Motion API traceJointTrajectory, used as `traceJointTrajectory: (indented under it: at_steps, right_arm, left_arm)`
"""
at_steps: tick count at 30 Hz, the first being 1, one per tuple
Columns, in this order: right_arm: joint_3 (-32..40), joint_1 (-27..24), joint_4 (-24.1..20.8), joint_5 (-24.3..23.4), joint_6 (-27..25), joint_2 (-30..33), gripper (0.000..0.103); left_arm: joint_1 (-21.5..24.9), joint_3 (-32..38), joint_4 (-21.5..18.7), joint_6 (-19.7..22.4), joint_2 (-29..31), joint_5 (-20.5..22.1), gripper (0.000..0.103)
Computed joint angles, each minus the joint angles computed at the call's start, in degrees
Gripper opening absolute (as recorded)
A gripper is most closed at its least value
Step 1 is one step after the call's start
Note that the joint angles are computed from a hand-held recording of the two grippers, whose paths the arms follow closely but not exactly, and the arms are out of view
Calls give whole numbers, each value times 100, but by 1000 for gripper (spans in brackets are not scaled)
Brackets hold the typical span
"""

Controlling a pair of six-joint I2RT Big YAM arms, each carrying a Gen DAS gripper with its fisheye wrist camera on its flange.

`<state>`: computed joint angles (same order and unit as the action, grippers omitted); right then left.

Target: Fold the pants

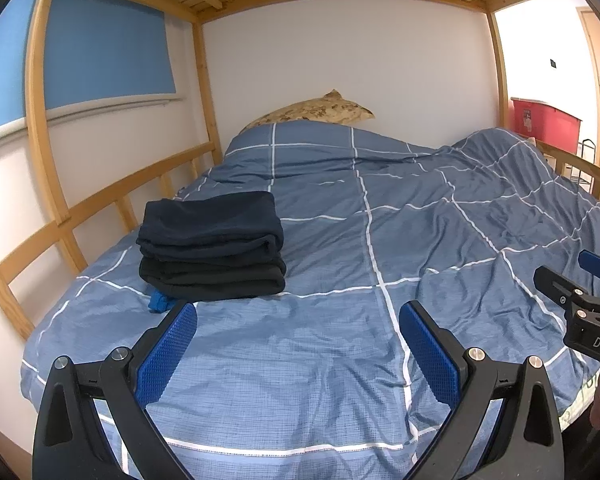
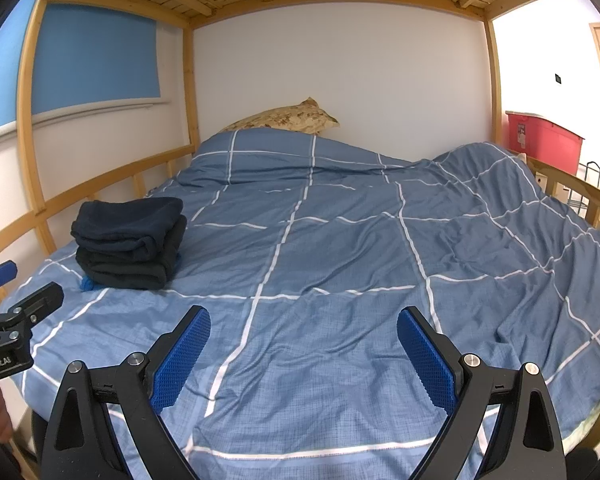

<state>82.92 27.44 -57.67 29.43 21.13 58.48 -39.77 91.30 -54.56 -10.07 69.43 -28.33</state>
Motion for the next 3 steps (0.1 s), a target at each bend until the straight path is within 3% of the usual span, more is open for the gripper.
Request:
traceJointTrajectory:
  at_steps: [3]
  right_arm:
    - [-2, 3, 5, 5, -1, 0, 95]
  left_arm:
    - [-6, -15, 25, 1, -3, -45, 103]
